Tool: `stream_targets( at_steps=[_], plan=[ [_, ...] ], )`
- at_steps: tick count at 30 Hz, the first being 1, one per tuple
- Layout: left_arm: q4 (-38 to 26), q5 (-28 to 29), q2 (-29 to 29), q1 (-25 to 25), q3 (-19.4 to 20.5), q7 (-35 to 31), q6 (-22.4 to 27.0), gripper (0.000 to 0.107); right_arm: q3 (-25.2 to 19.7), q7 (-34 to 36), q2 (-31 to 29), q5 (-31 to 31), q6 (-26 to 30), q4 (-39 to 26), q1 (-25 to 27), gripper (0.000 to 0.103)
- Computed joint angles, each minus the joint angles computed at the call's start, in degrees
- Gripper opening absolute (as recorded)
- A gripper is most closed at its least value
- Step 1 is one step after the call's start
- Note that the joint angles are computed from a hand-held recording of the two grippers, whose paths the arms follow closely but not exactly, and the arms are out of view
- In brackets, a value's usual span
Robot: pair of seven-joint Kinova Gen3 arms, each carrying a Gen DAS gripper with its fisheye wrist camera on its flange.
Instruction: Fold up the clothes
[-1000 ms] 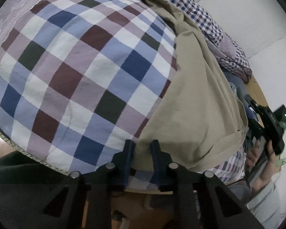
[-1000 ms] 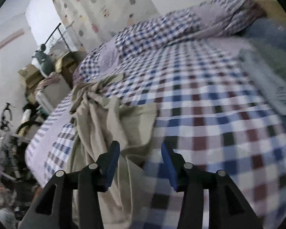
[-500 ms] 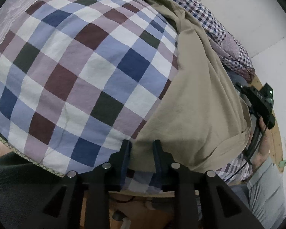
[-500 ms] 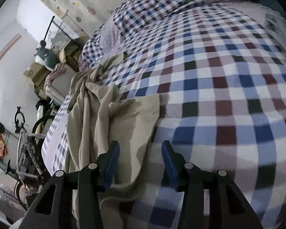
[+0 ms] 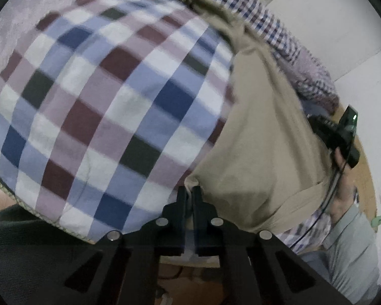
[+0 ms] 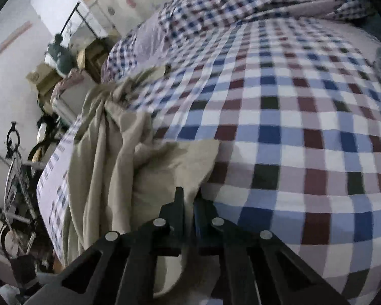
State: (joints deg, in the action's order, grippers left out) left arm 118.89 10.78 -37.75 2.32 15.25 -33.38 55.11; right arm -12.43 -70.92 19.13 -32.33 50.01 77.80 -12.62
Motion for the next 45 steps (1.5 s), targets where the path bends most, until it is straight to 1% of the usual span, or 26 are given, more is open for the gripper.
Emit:
stream_targets(
  at_steps=[4, 6, 9, 12, 17, 20, 22, 26, 28, 32, 34, 38, 39, 41, 45],
  plan=[
    [-1.10, -1.86, -2.74, -1.94, 1.60, 0.91, -0.91, 0.002, 1.15, -1.75, -4.65, -0.98, -6.45, 4.85, 0.88, 0.003],
    [-1.14, -2.29, -4.43, -2.96, 1.86, 1.51, -1.19, 0.002, 1.82, -2.37, -6.88, -2.73, -8.69, 7.16, 2.45, 0.002],
    [-1.31, -2.89, -7.70, -4.72, 2.05, 2.40, -1.22, 0.002, 3.17, -1.22, -10.10, -6.92, -9.15, 10.41, 5.95, 0.002],
    [-1.83, -3.51, -11.62, -6.19, 1.20, 2.66, -0.61, 0.002, 4.92, 0.00, -13.48, -8.84, -8.40, 12.98, 7.37, 0.002],
    [-2.34, -4.02, -19.67, -9.55, -1.39, 3.09, 0.71, 0.002, 9.43, 2.38, -22.32, -9.16, -7.46, 19.26, 7.67, 0.002],
    [-3.44, -4.51, -24.00, -11.05, -3.27, 2.75, 3.23, 0.002, 12.92, 2.26, -27.69, -8.90, -5.75, 23.12, 7.27, 0.002],
    [-4.85, -4.78, -26.33, -11.40, -4.47, 2.06, 5.81, 0.002, 14.80, 1.30, -31.21, -7.44, -4.20, 25.08, 6.89, 0.002],
    [-7.64, -5.50, -29.64, -11.86, -6.39, -0.10, 11.14, 0.002, 14.18, -3.54, -37.93, -1.44, -3.32, 27.63, 6.22, 0.002],
    [-8.58, -5.78, -31.08, -11.95, -7.77, -1.11, 13.44, 0.002, 12.86, -6.89, -41.67, 1.73, -2.48, 28.87, 6.46, 0.002],
    [-9.72, -5.76, -32.06, -13.27, -9.14, -2.37, 16.64, 0.002, 12.22, -12.50, -48.29, 5.49, 1.83, 30.50, 5.84, 0.002],
    [-9.81, -5.65, -32.36, -13.62, -9.70, -2.89, 18.34, 0.002, 11.10, -15.07, -50.01, 7.75, 4.46, 30.44, 5.36, 0.002],
    [-10.00, -4.79, -31.47, -14.81, -9.57, -3.30, 20.50, 0.002, 10.58, -19.58, -51.40, 11.57, 9.95, 29.88, 4.04, 0.002],
    [-9.95, -4.59, -31.09, -15.02, -9.49, -3.40, 20.78, 0.002, 9.17, -21.22, -51.52, 13.72, 11.05, 29.47, 4.80, 0.001],
    [-10.24, -4.16, -30.62, -15.49, -9.01, -3.45, 21.72, 0.002, 8.55, -23.43, -51.76, 16.49, 11.54, 29.43, 5.40, 0.001],
    [-10.15, -3.76, -30.06, -16.69, -8.70, -2.95, 22.84, 0.002, 11.56, -24.94, -51.27, 18.04, 13.41, 29.73, 4.35, 0.001]
  ],
)
